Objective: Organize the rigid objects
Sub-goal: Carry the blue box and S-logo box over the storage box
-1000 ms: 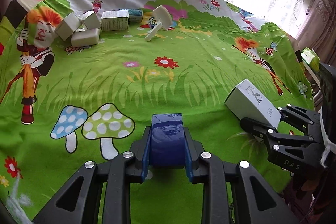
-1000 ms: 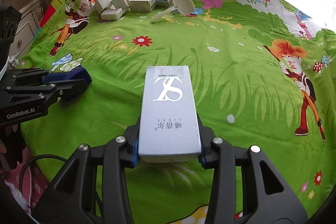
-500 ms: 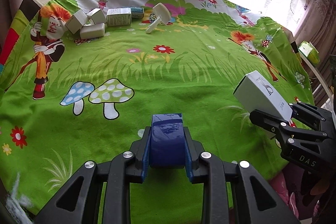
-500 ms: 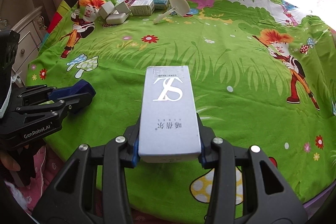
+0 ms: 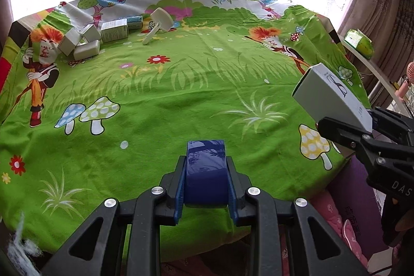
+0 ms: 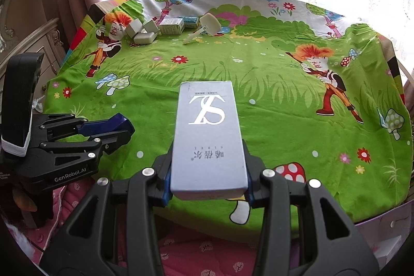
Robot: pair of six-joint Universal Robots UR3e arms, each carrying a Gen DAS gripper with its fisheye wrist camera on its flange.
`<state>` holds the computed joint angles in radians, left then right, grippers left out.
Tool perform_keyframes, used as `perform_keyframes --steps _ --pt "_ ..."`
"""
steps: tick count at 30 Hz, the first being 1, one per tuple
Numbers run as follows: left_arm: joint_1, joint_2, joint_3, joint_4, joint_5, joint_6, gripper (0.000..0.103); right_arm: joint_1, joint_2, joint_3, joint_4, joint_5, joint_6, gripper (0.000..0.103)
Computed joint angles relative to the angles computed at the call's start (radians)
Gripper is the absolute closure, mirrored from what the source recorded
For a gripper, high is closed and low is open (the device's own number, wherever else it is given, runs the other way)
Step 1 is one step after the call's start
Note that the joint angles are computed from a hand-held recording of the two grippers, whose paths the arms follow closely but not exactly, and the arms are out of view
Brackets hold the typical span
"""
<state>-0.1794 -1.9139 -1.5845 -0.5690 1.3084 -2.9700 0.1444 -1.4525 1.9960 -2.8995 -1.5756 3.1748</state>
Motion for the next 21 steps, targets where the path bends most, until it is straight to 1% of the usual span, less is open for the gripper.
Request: perform_keyframes --steps 6,11,13,17,21 --pt "-0.092 0.009 0.047 -0.05 0.023 0.032 0.075 -0.08 -0.207 0.193 -0.001 0.012 -0.01 0.058" --pt "-0.184 0.0 0.106 -0.085 0.044 0.058 0.075 -0.157 -0.392 0.318 0.05 0.017 -0.043 0.058" --pt "-0.218 -0.009 0.132 -0.099 0.053 0.064 0.075 -0.208 -0.479 0.369 0.08 0.039 -0.056 0.058" --pt "-0.283 -0.032 0.192 -0.14 0.073 0.08 0.075 -0.336 -0.664 0.447 0.172 0.099 -0.1 0.058" --pt "-0.356 -0.063 0.261 -0.175 0.094 0.106 0.075 -0.53 -0.901 0.507 0.351 0.206 -0.188 0.058"
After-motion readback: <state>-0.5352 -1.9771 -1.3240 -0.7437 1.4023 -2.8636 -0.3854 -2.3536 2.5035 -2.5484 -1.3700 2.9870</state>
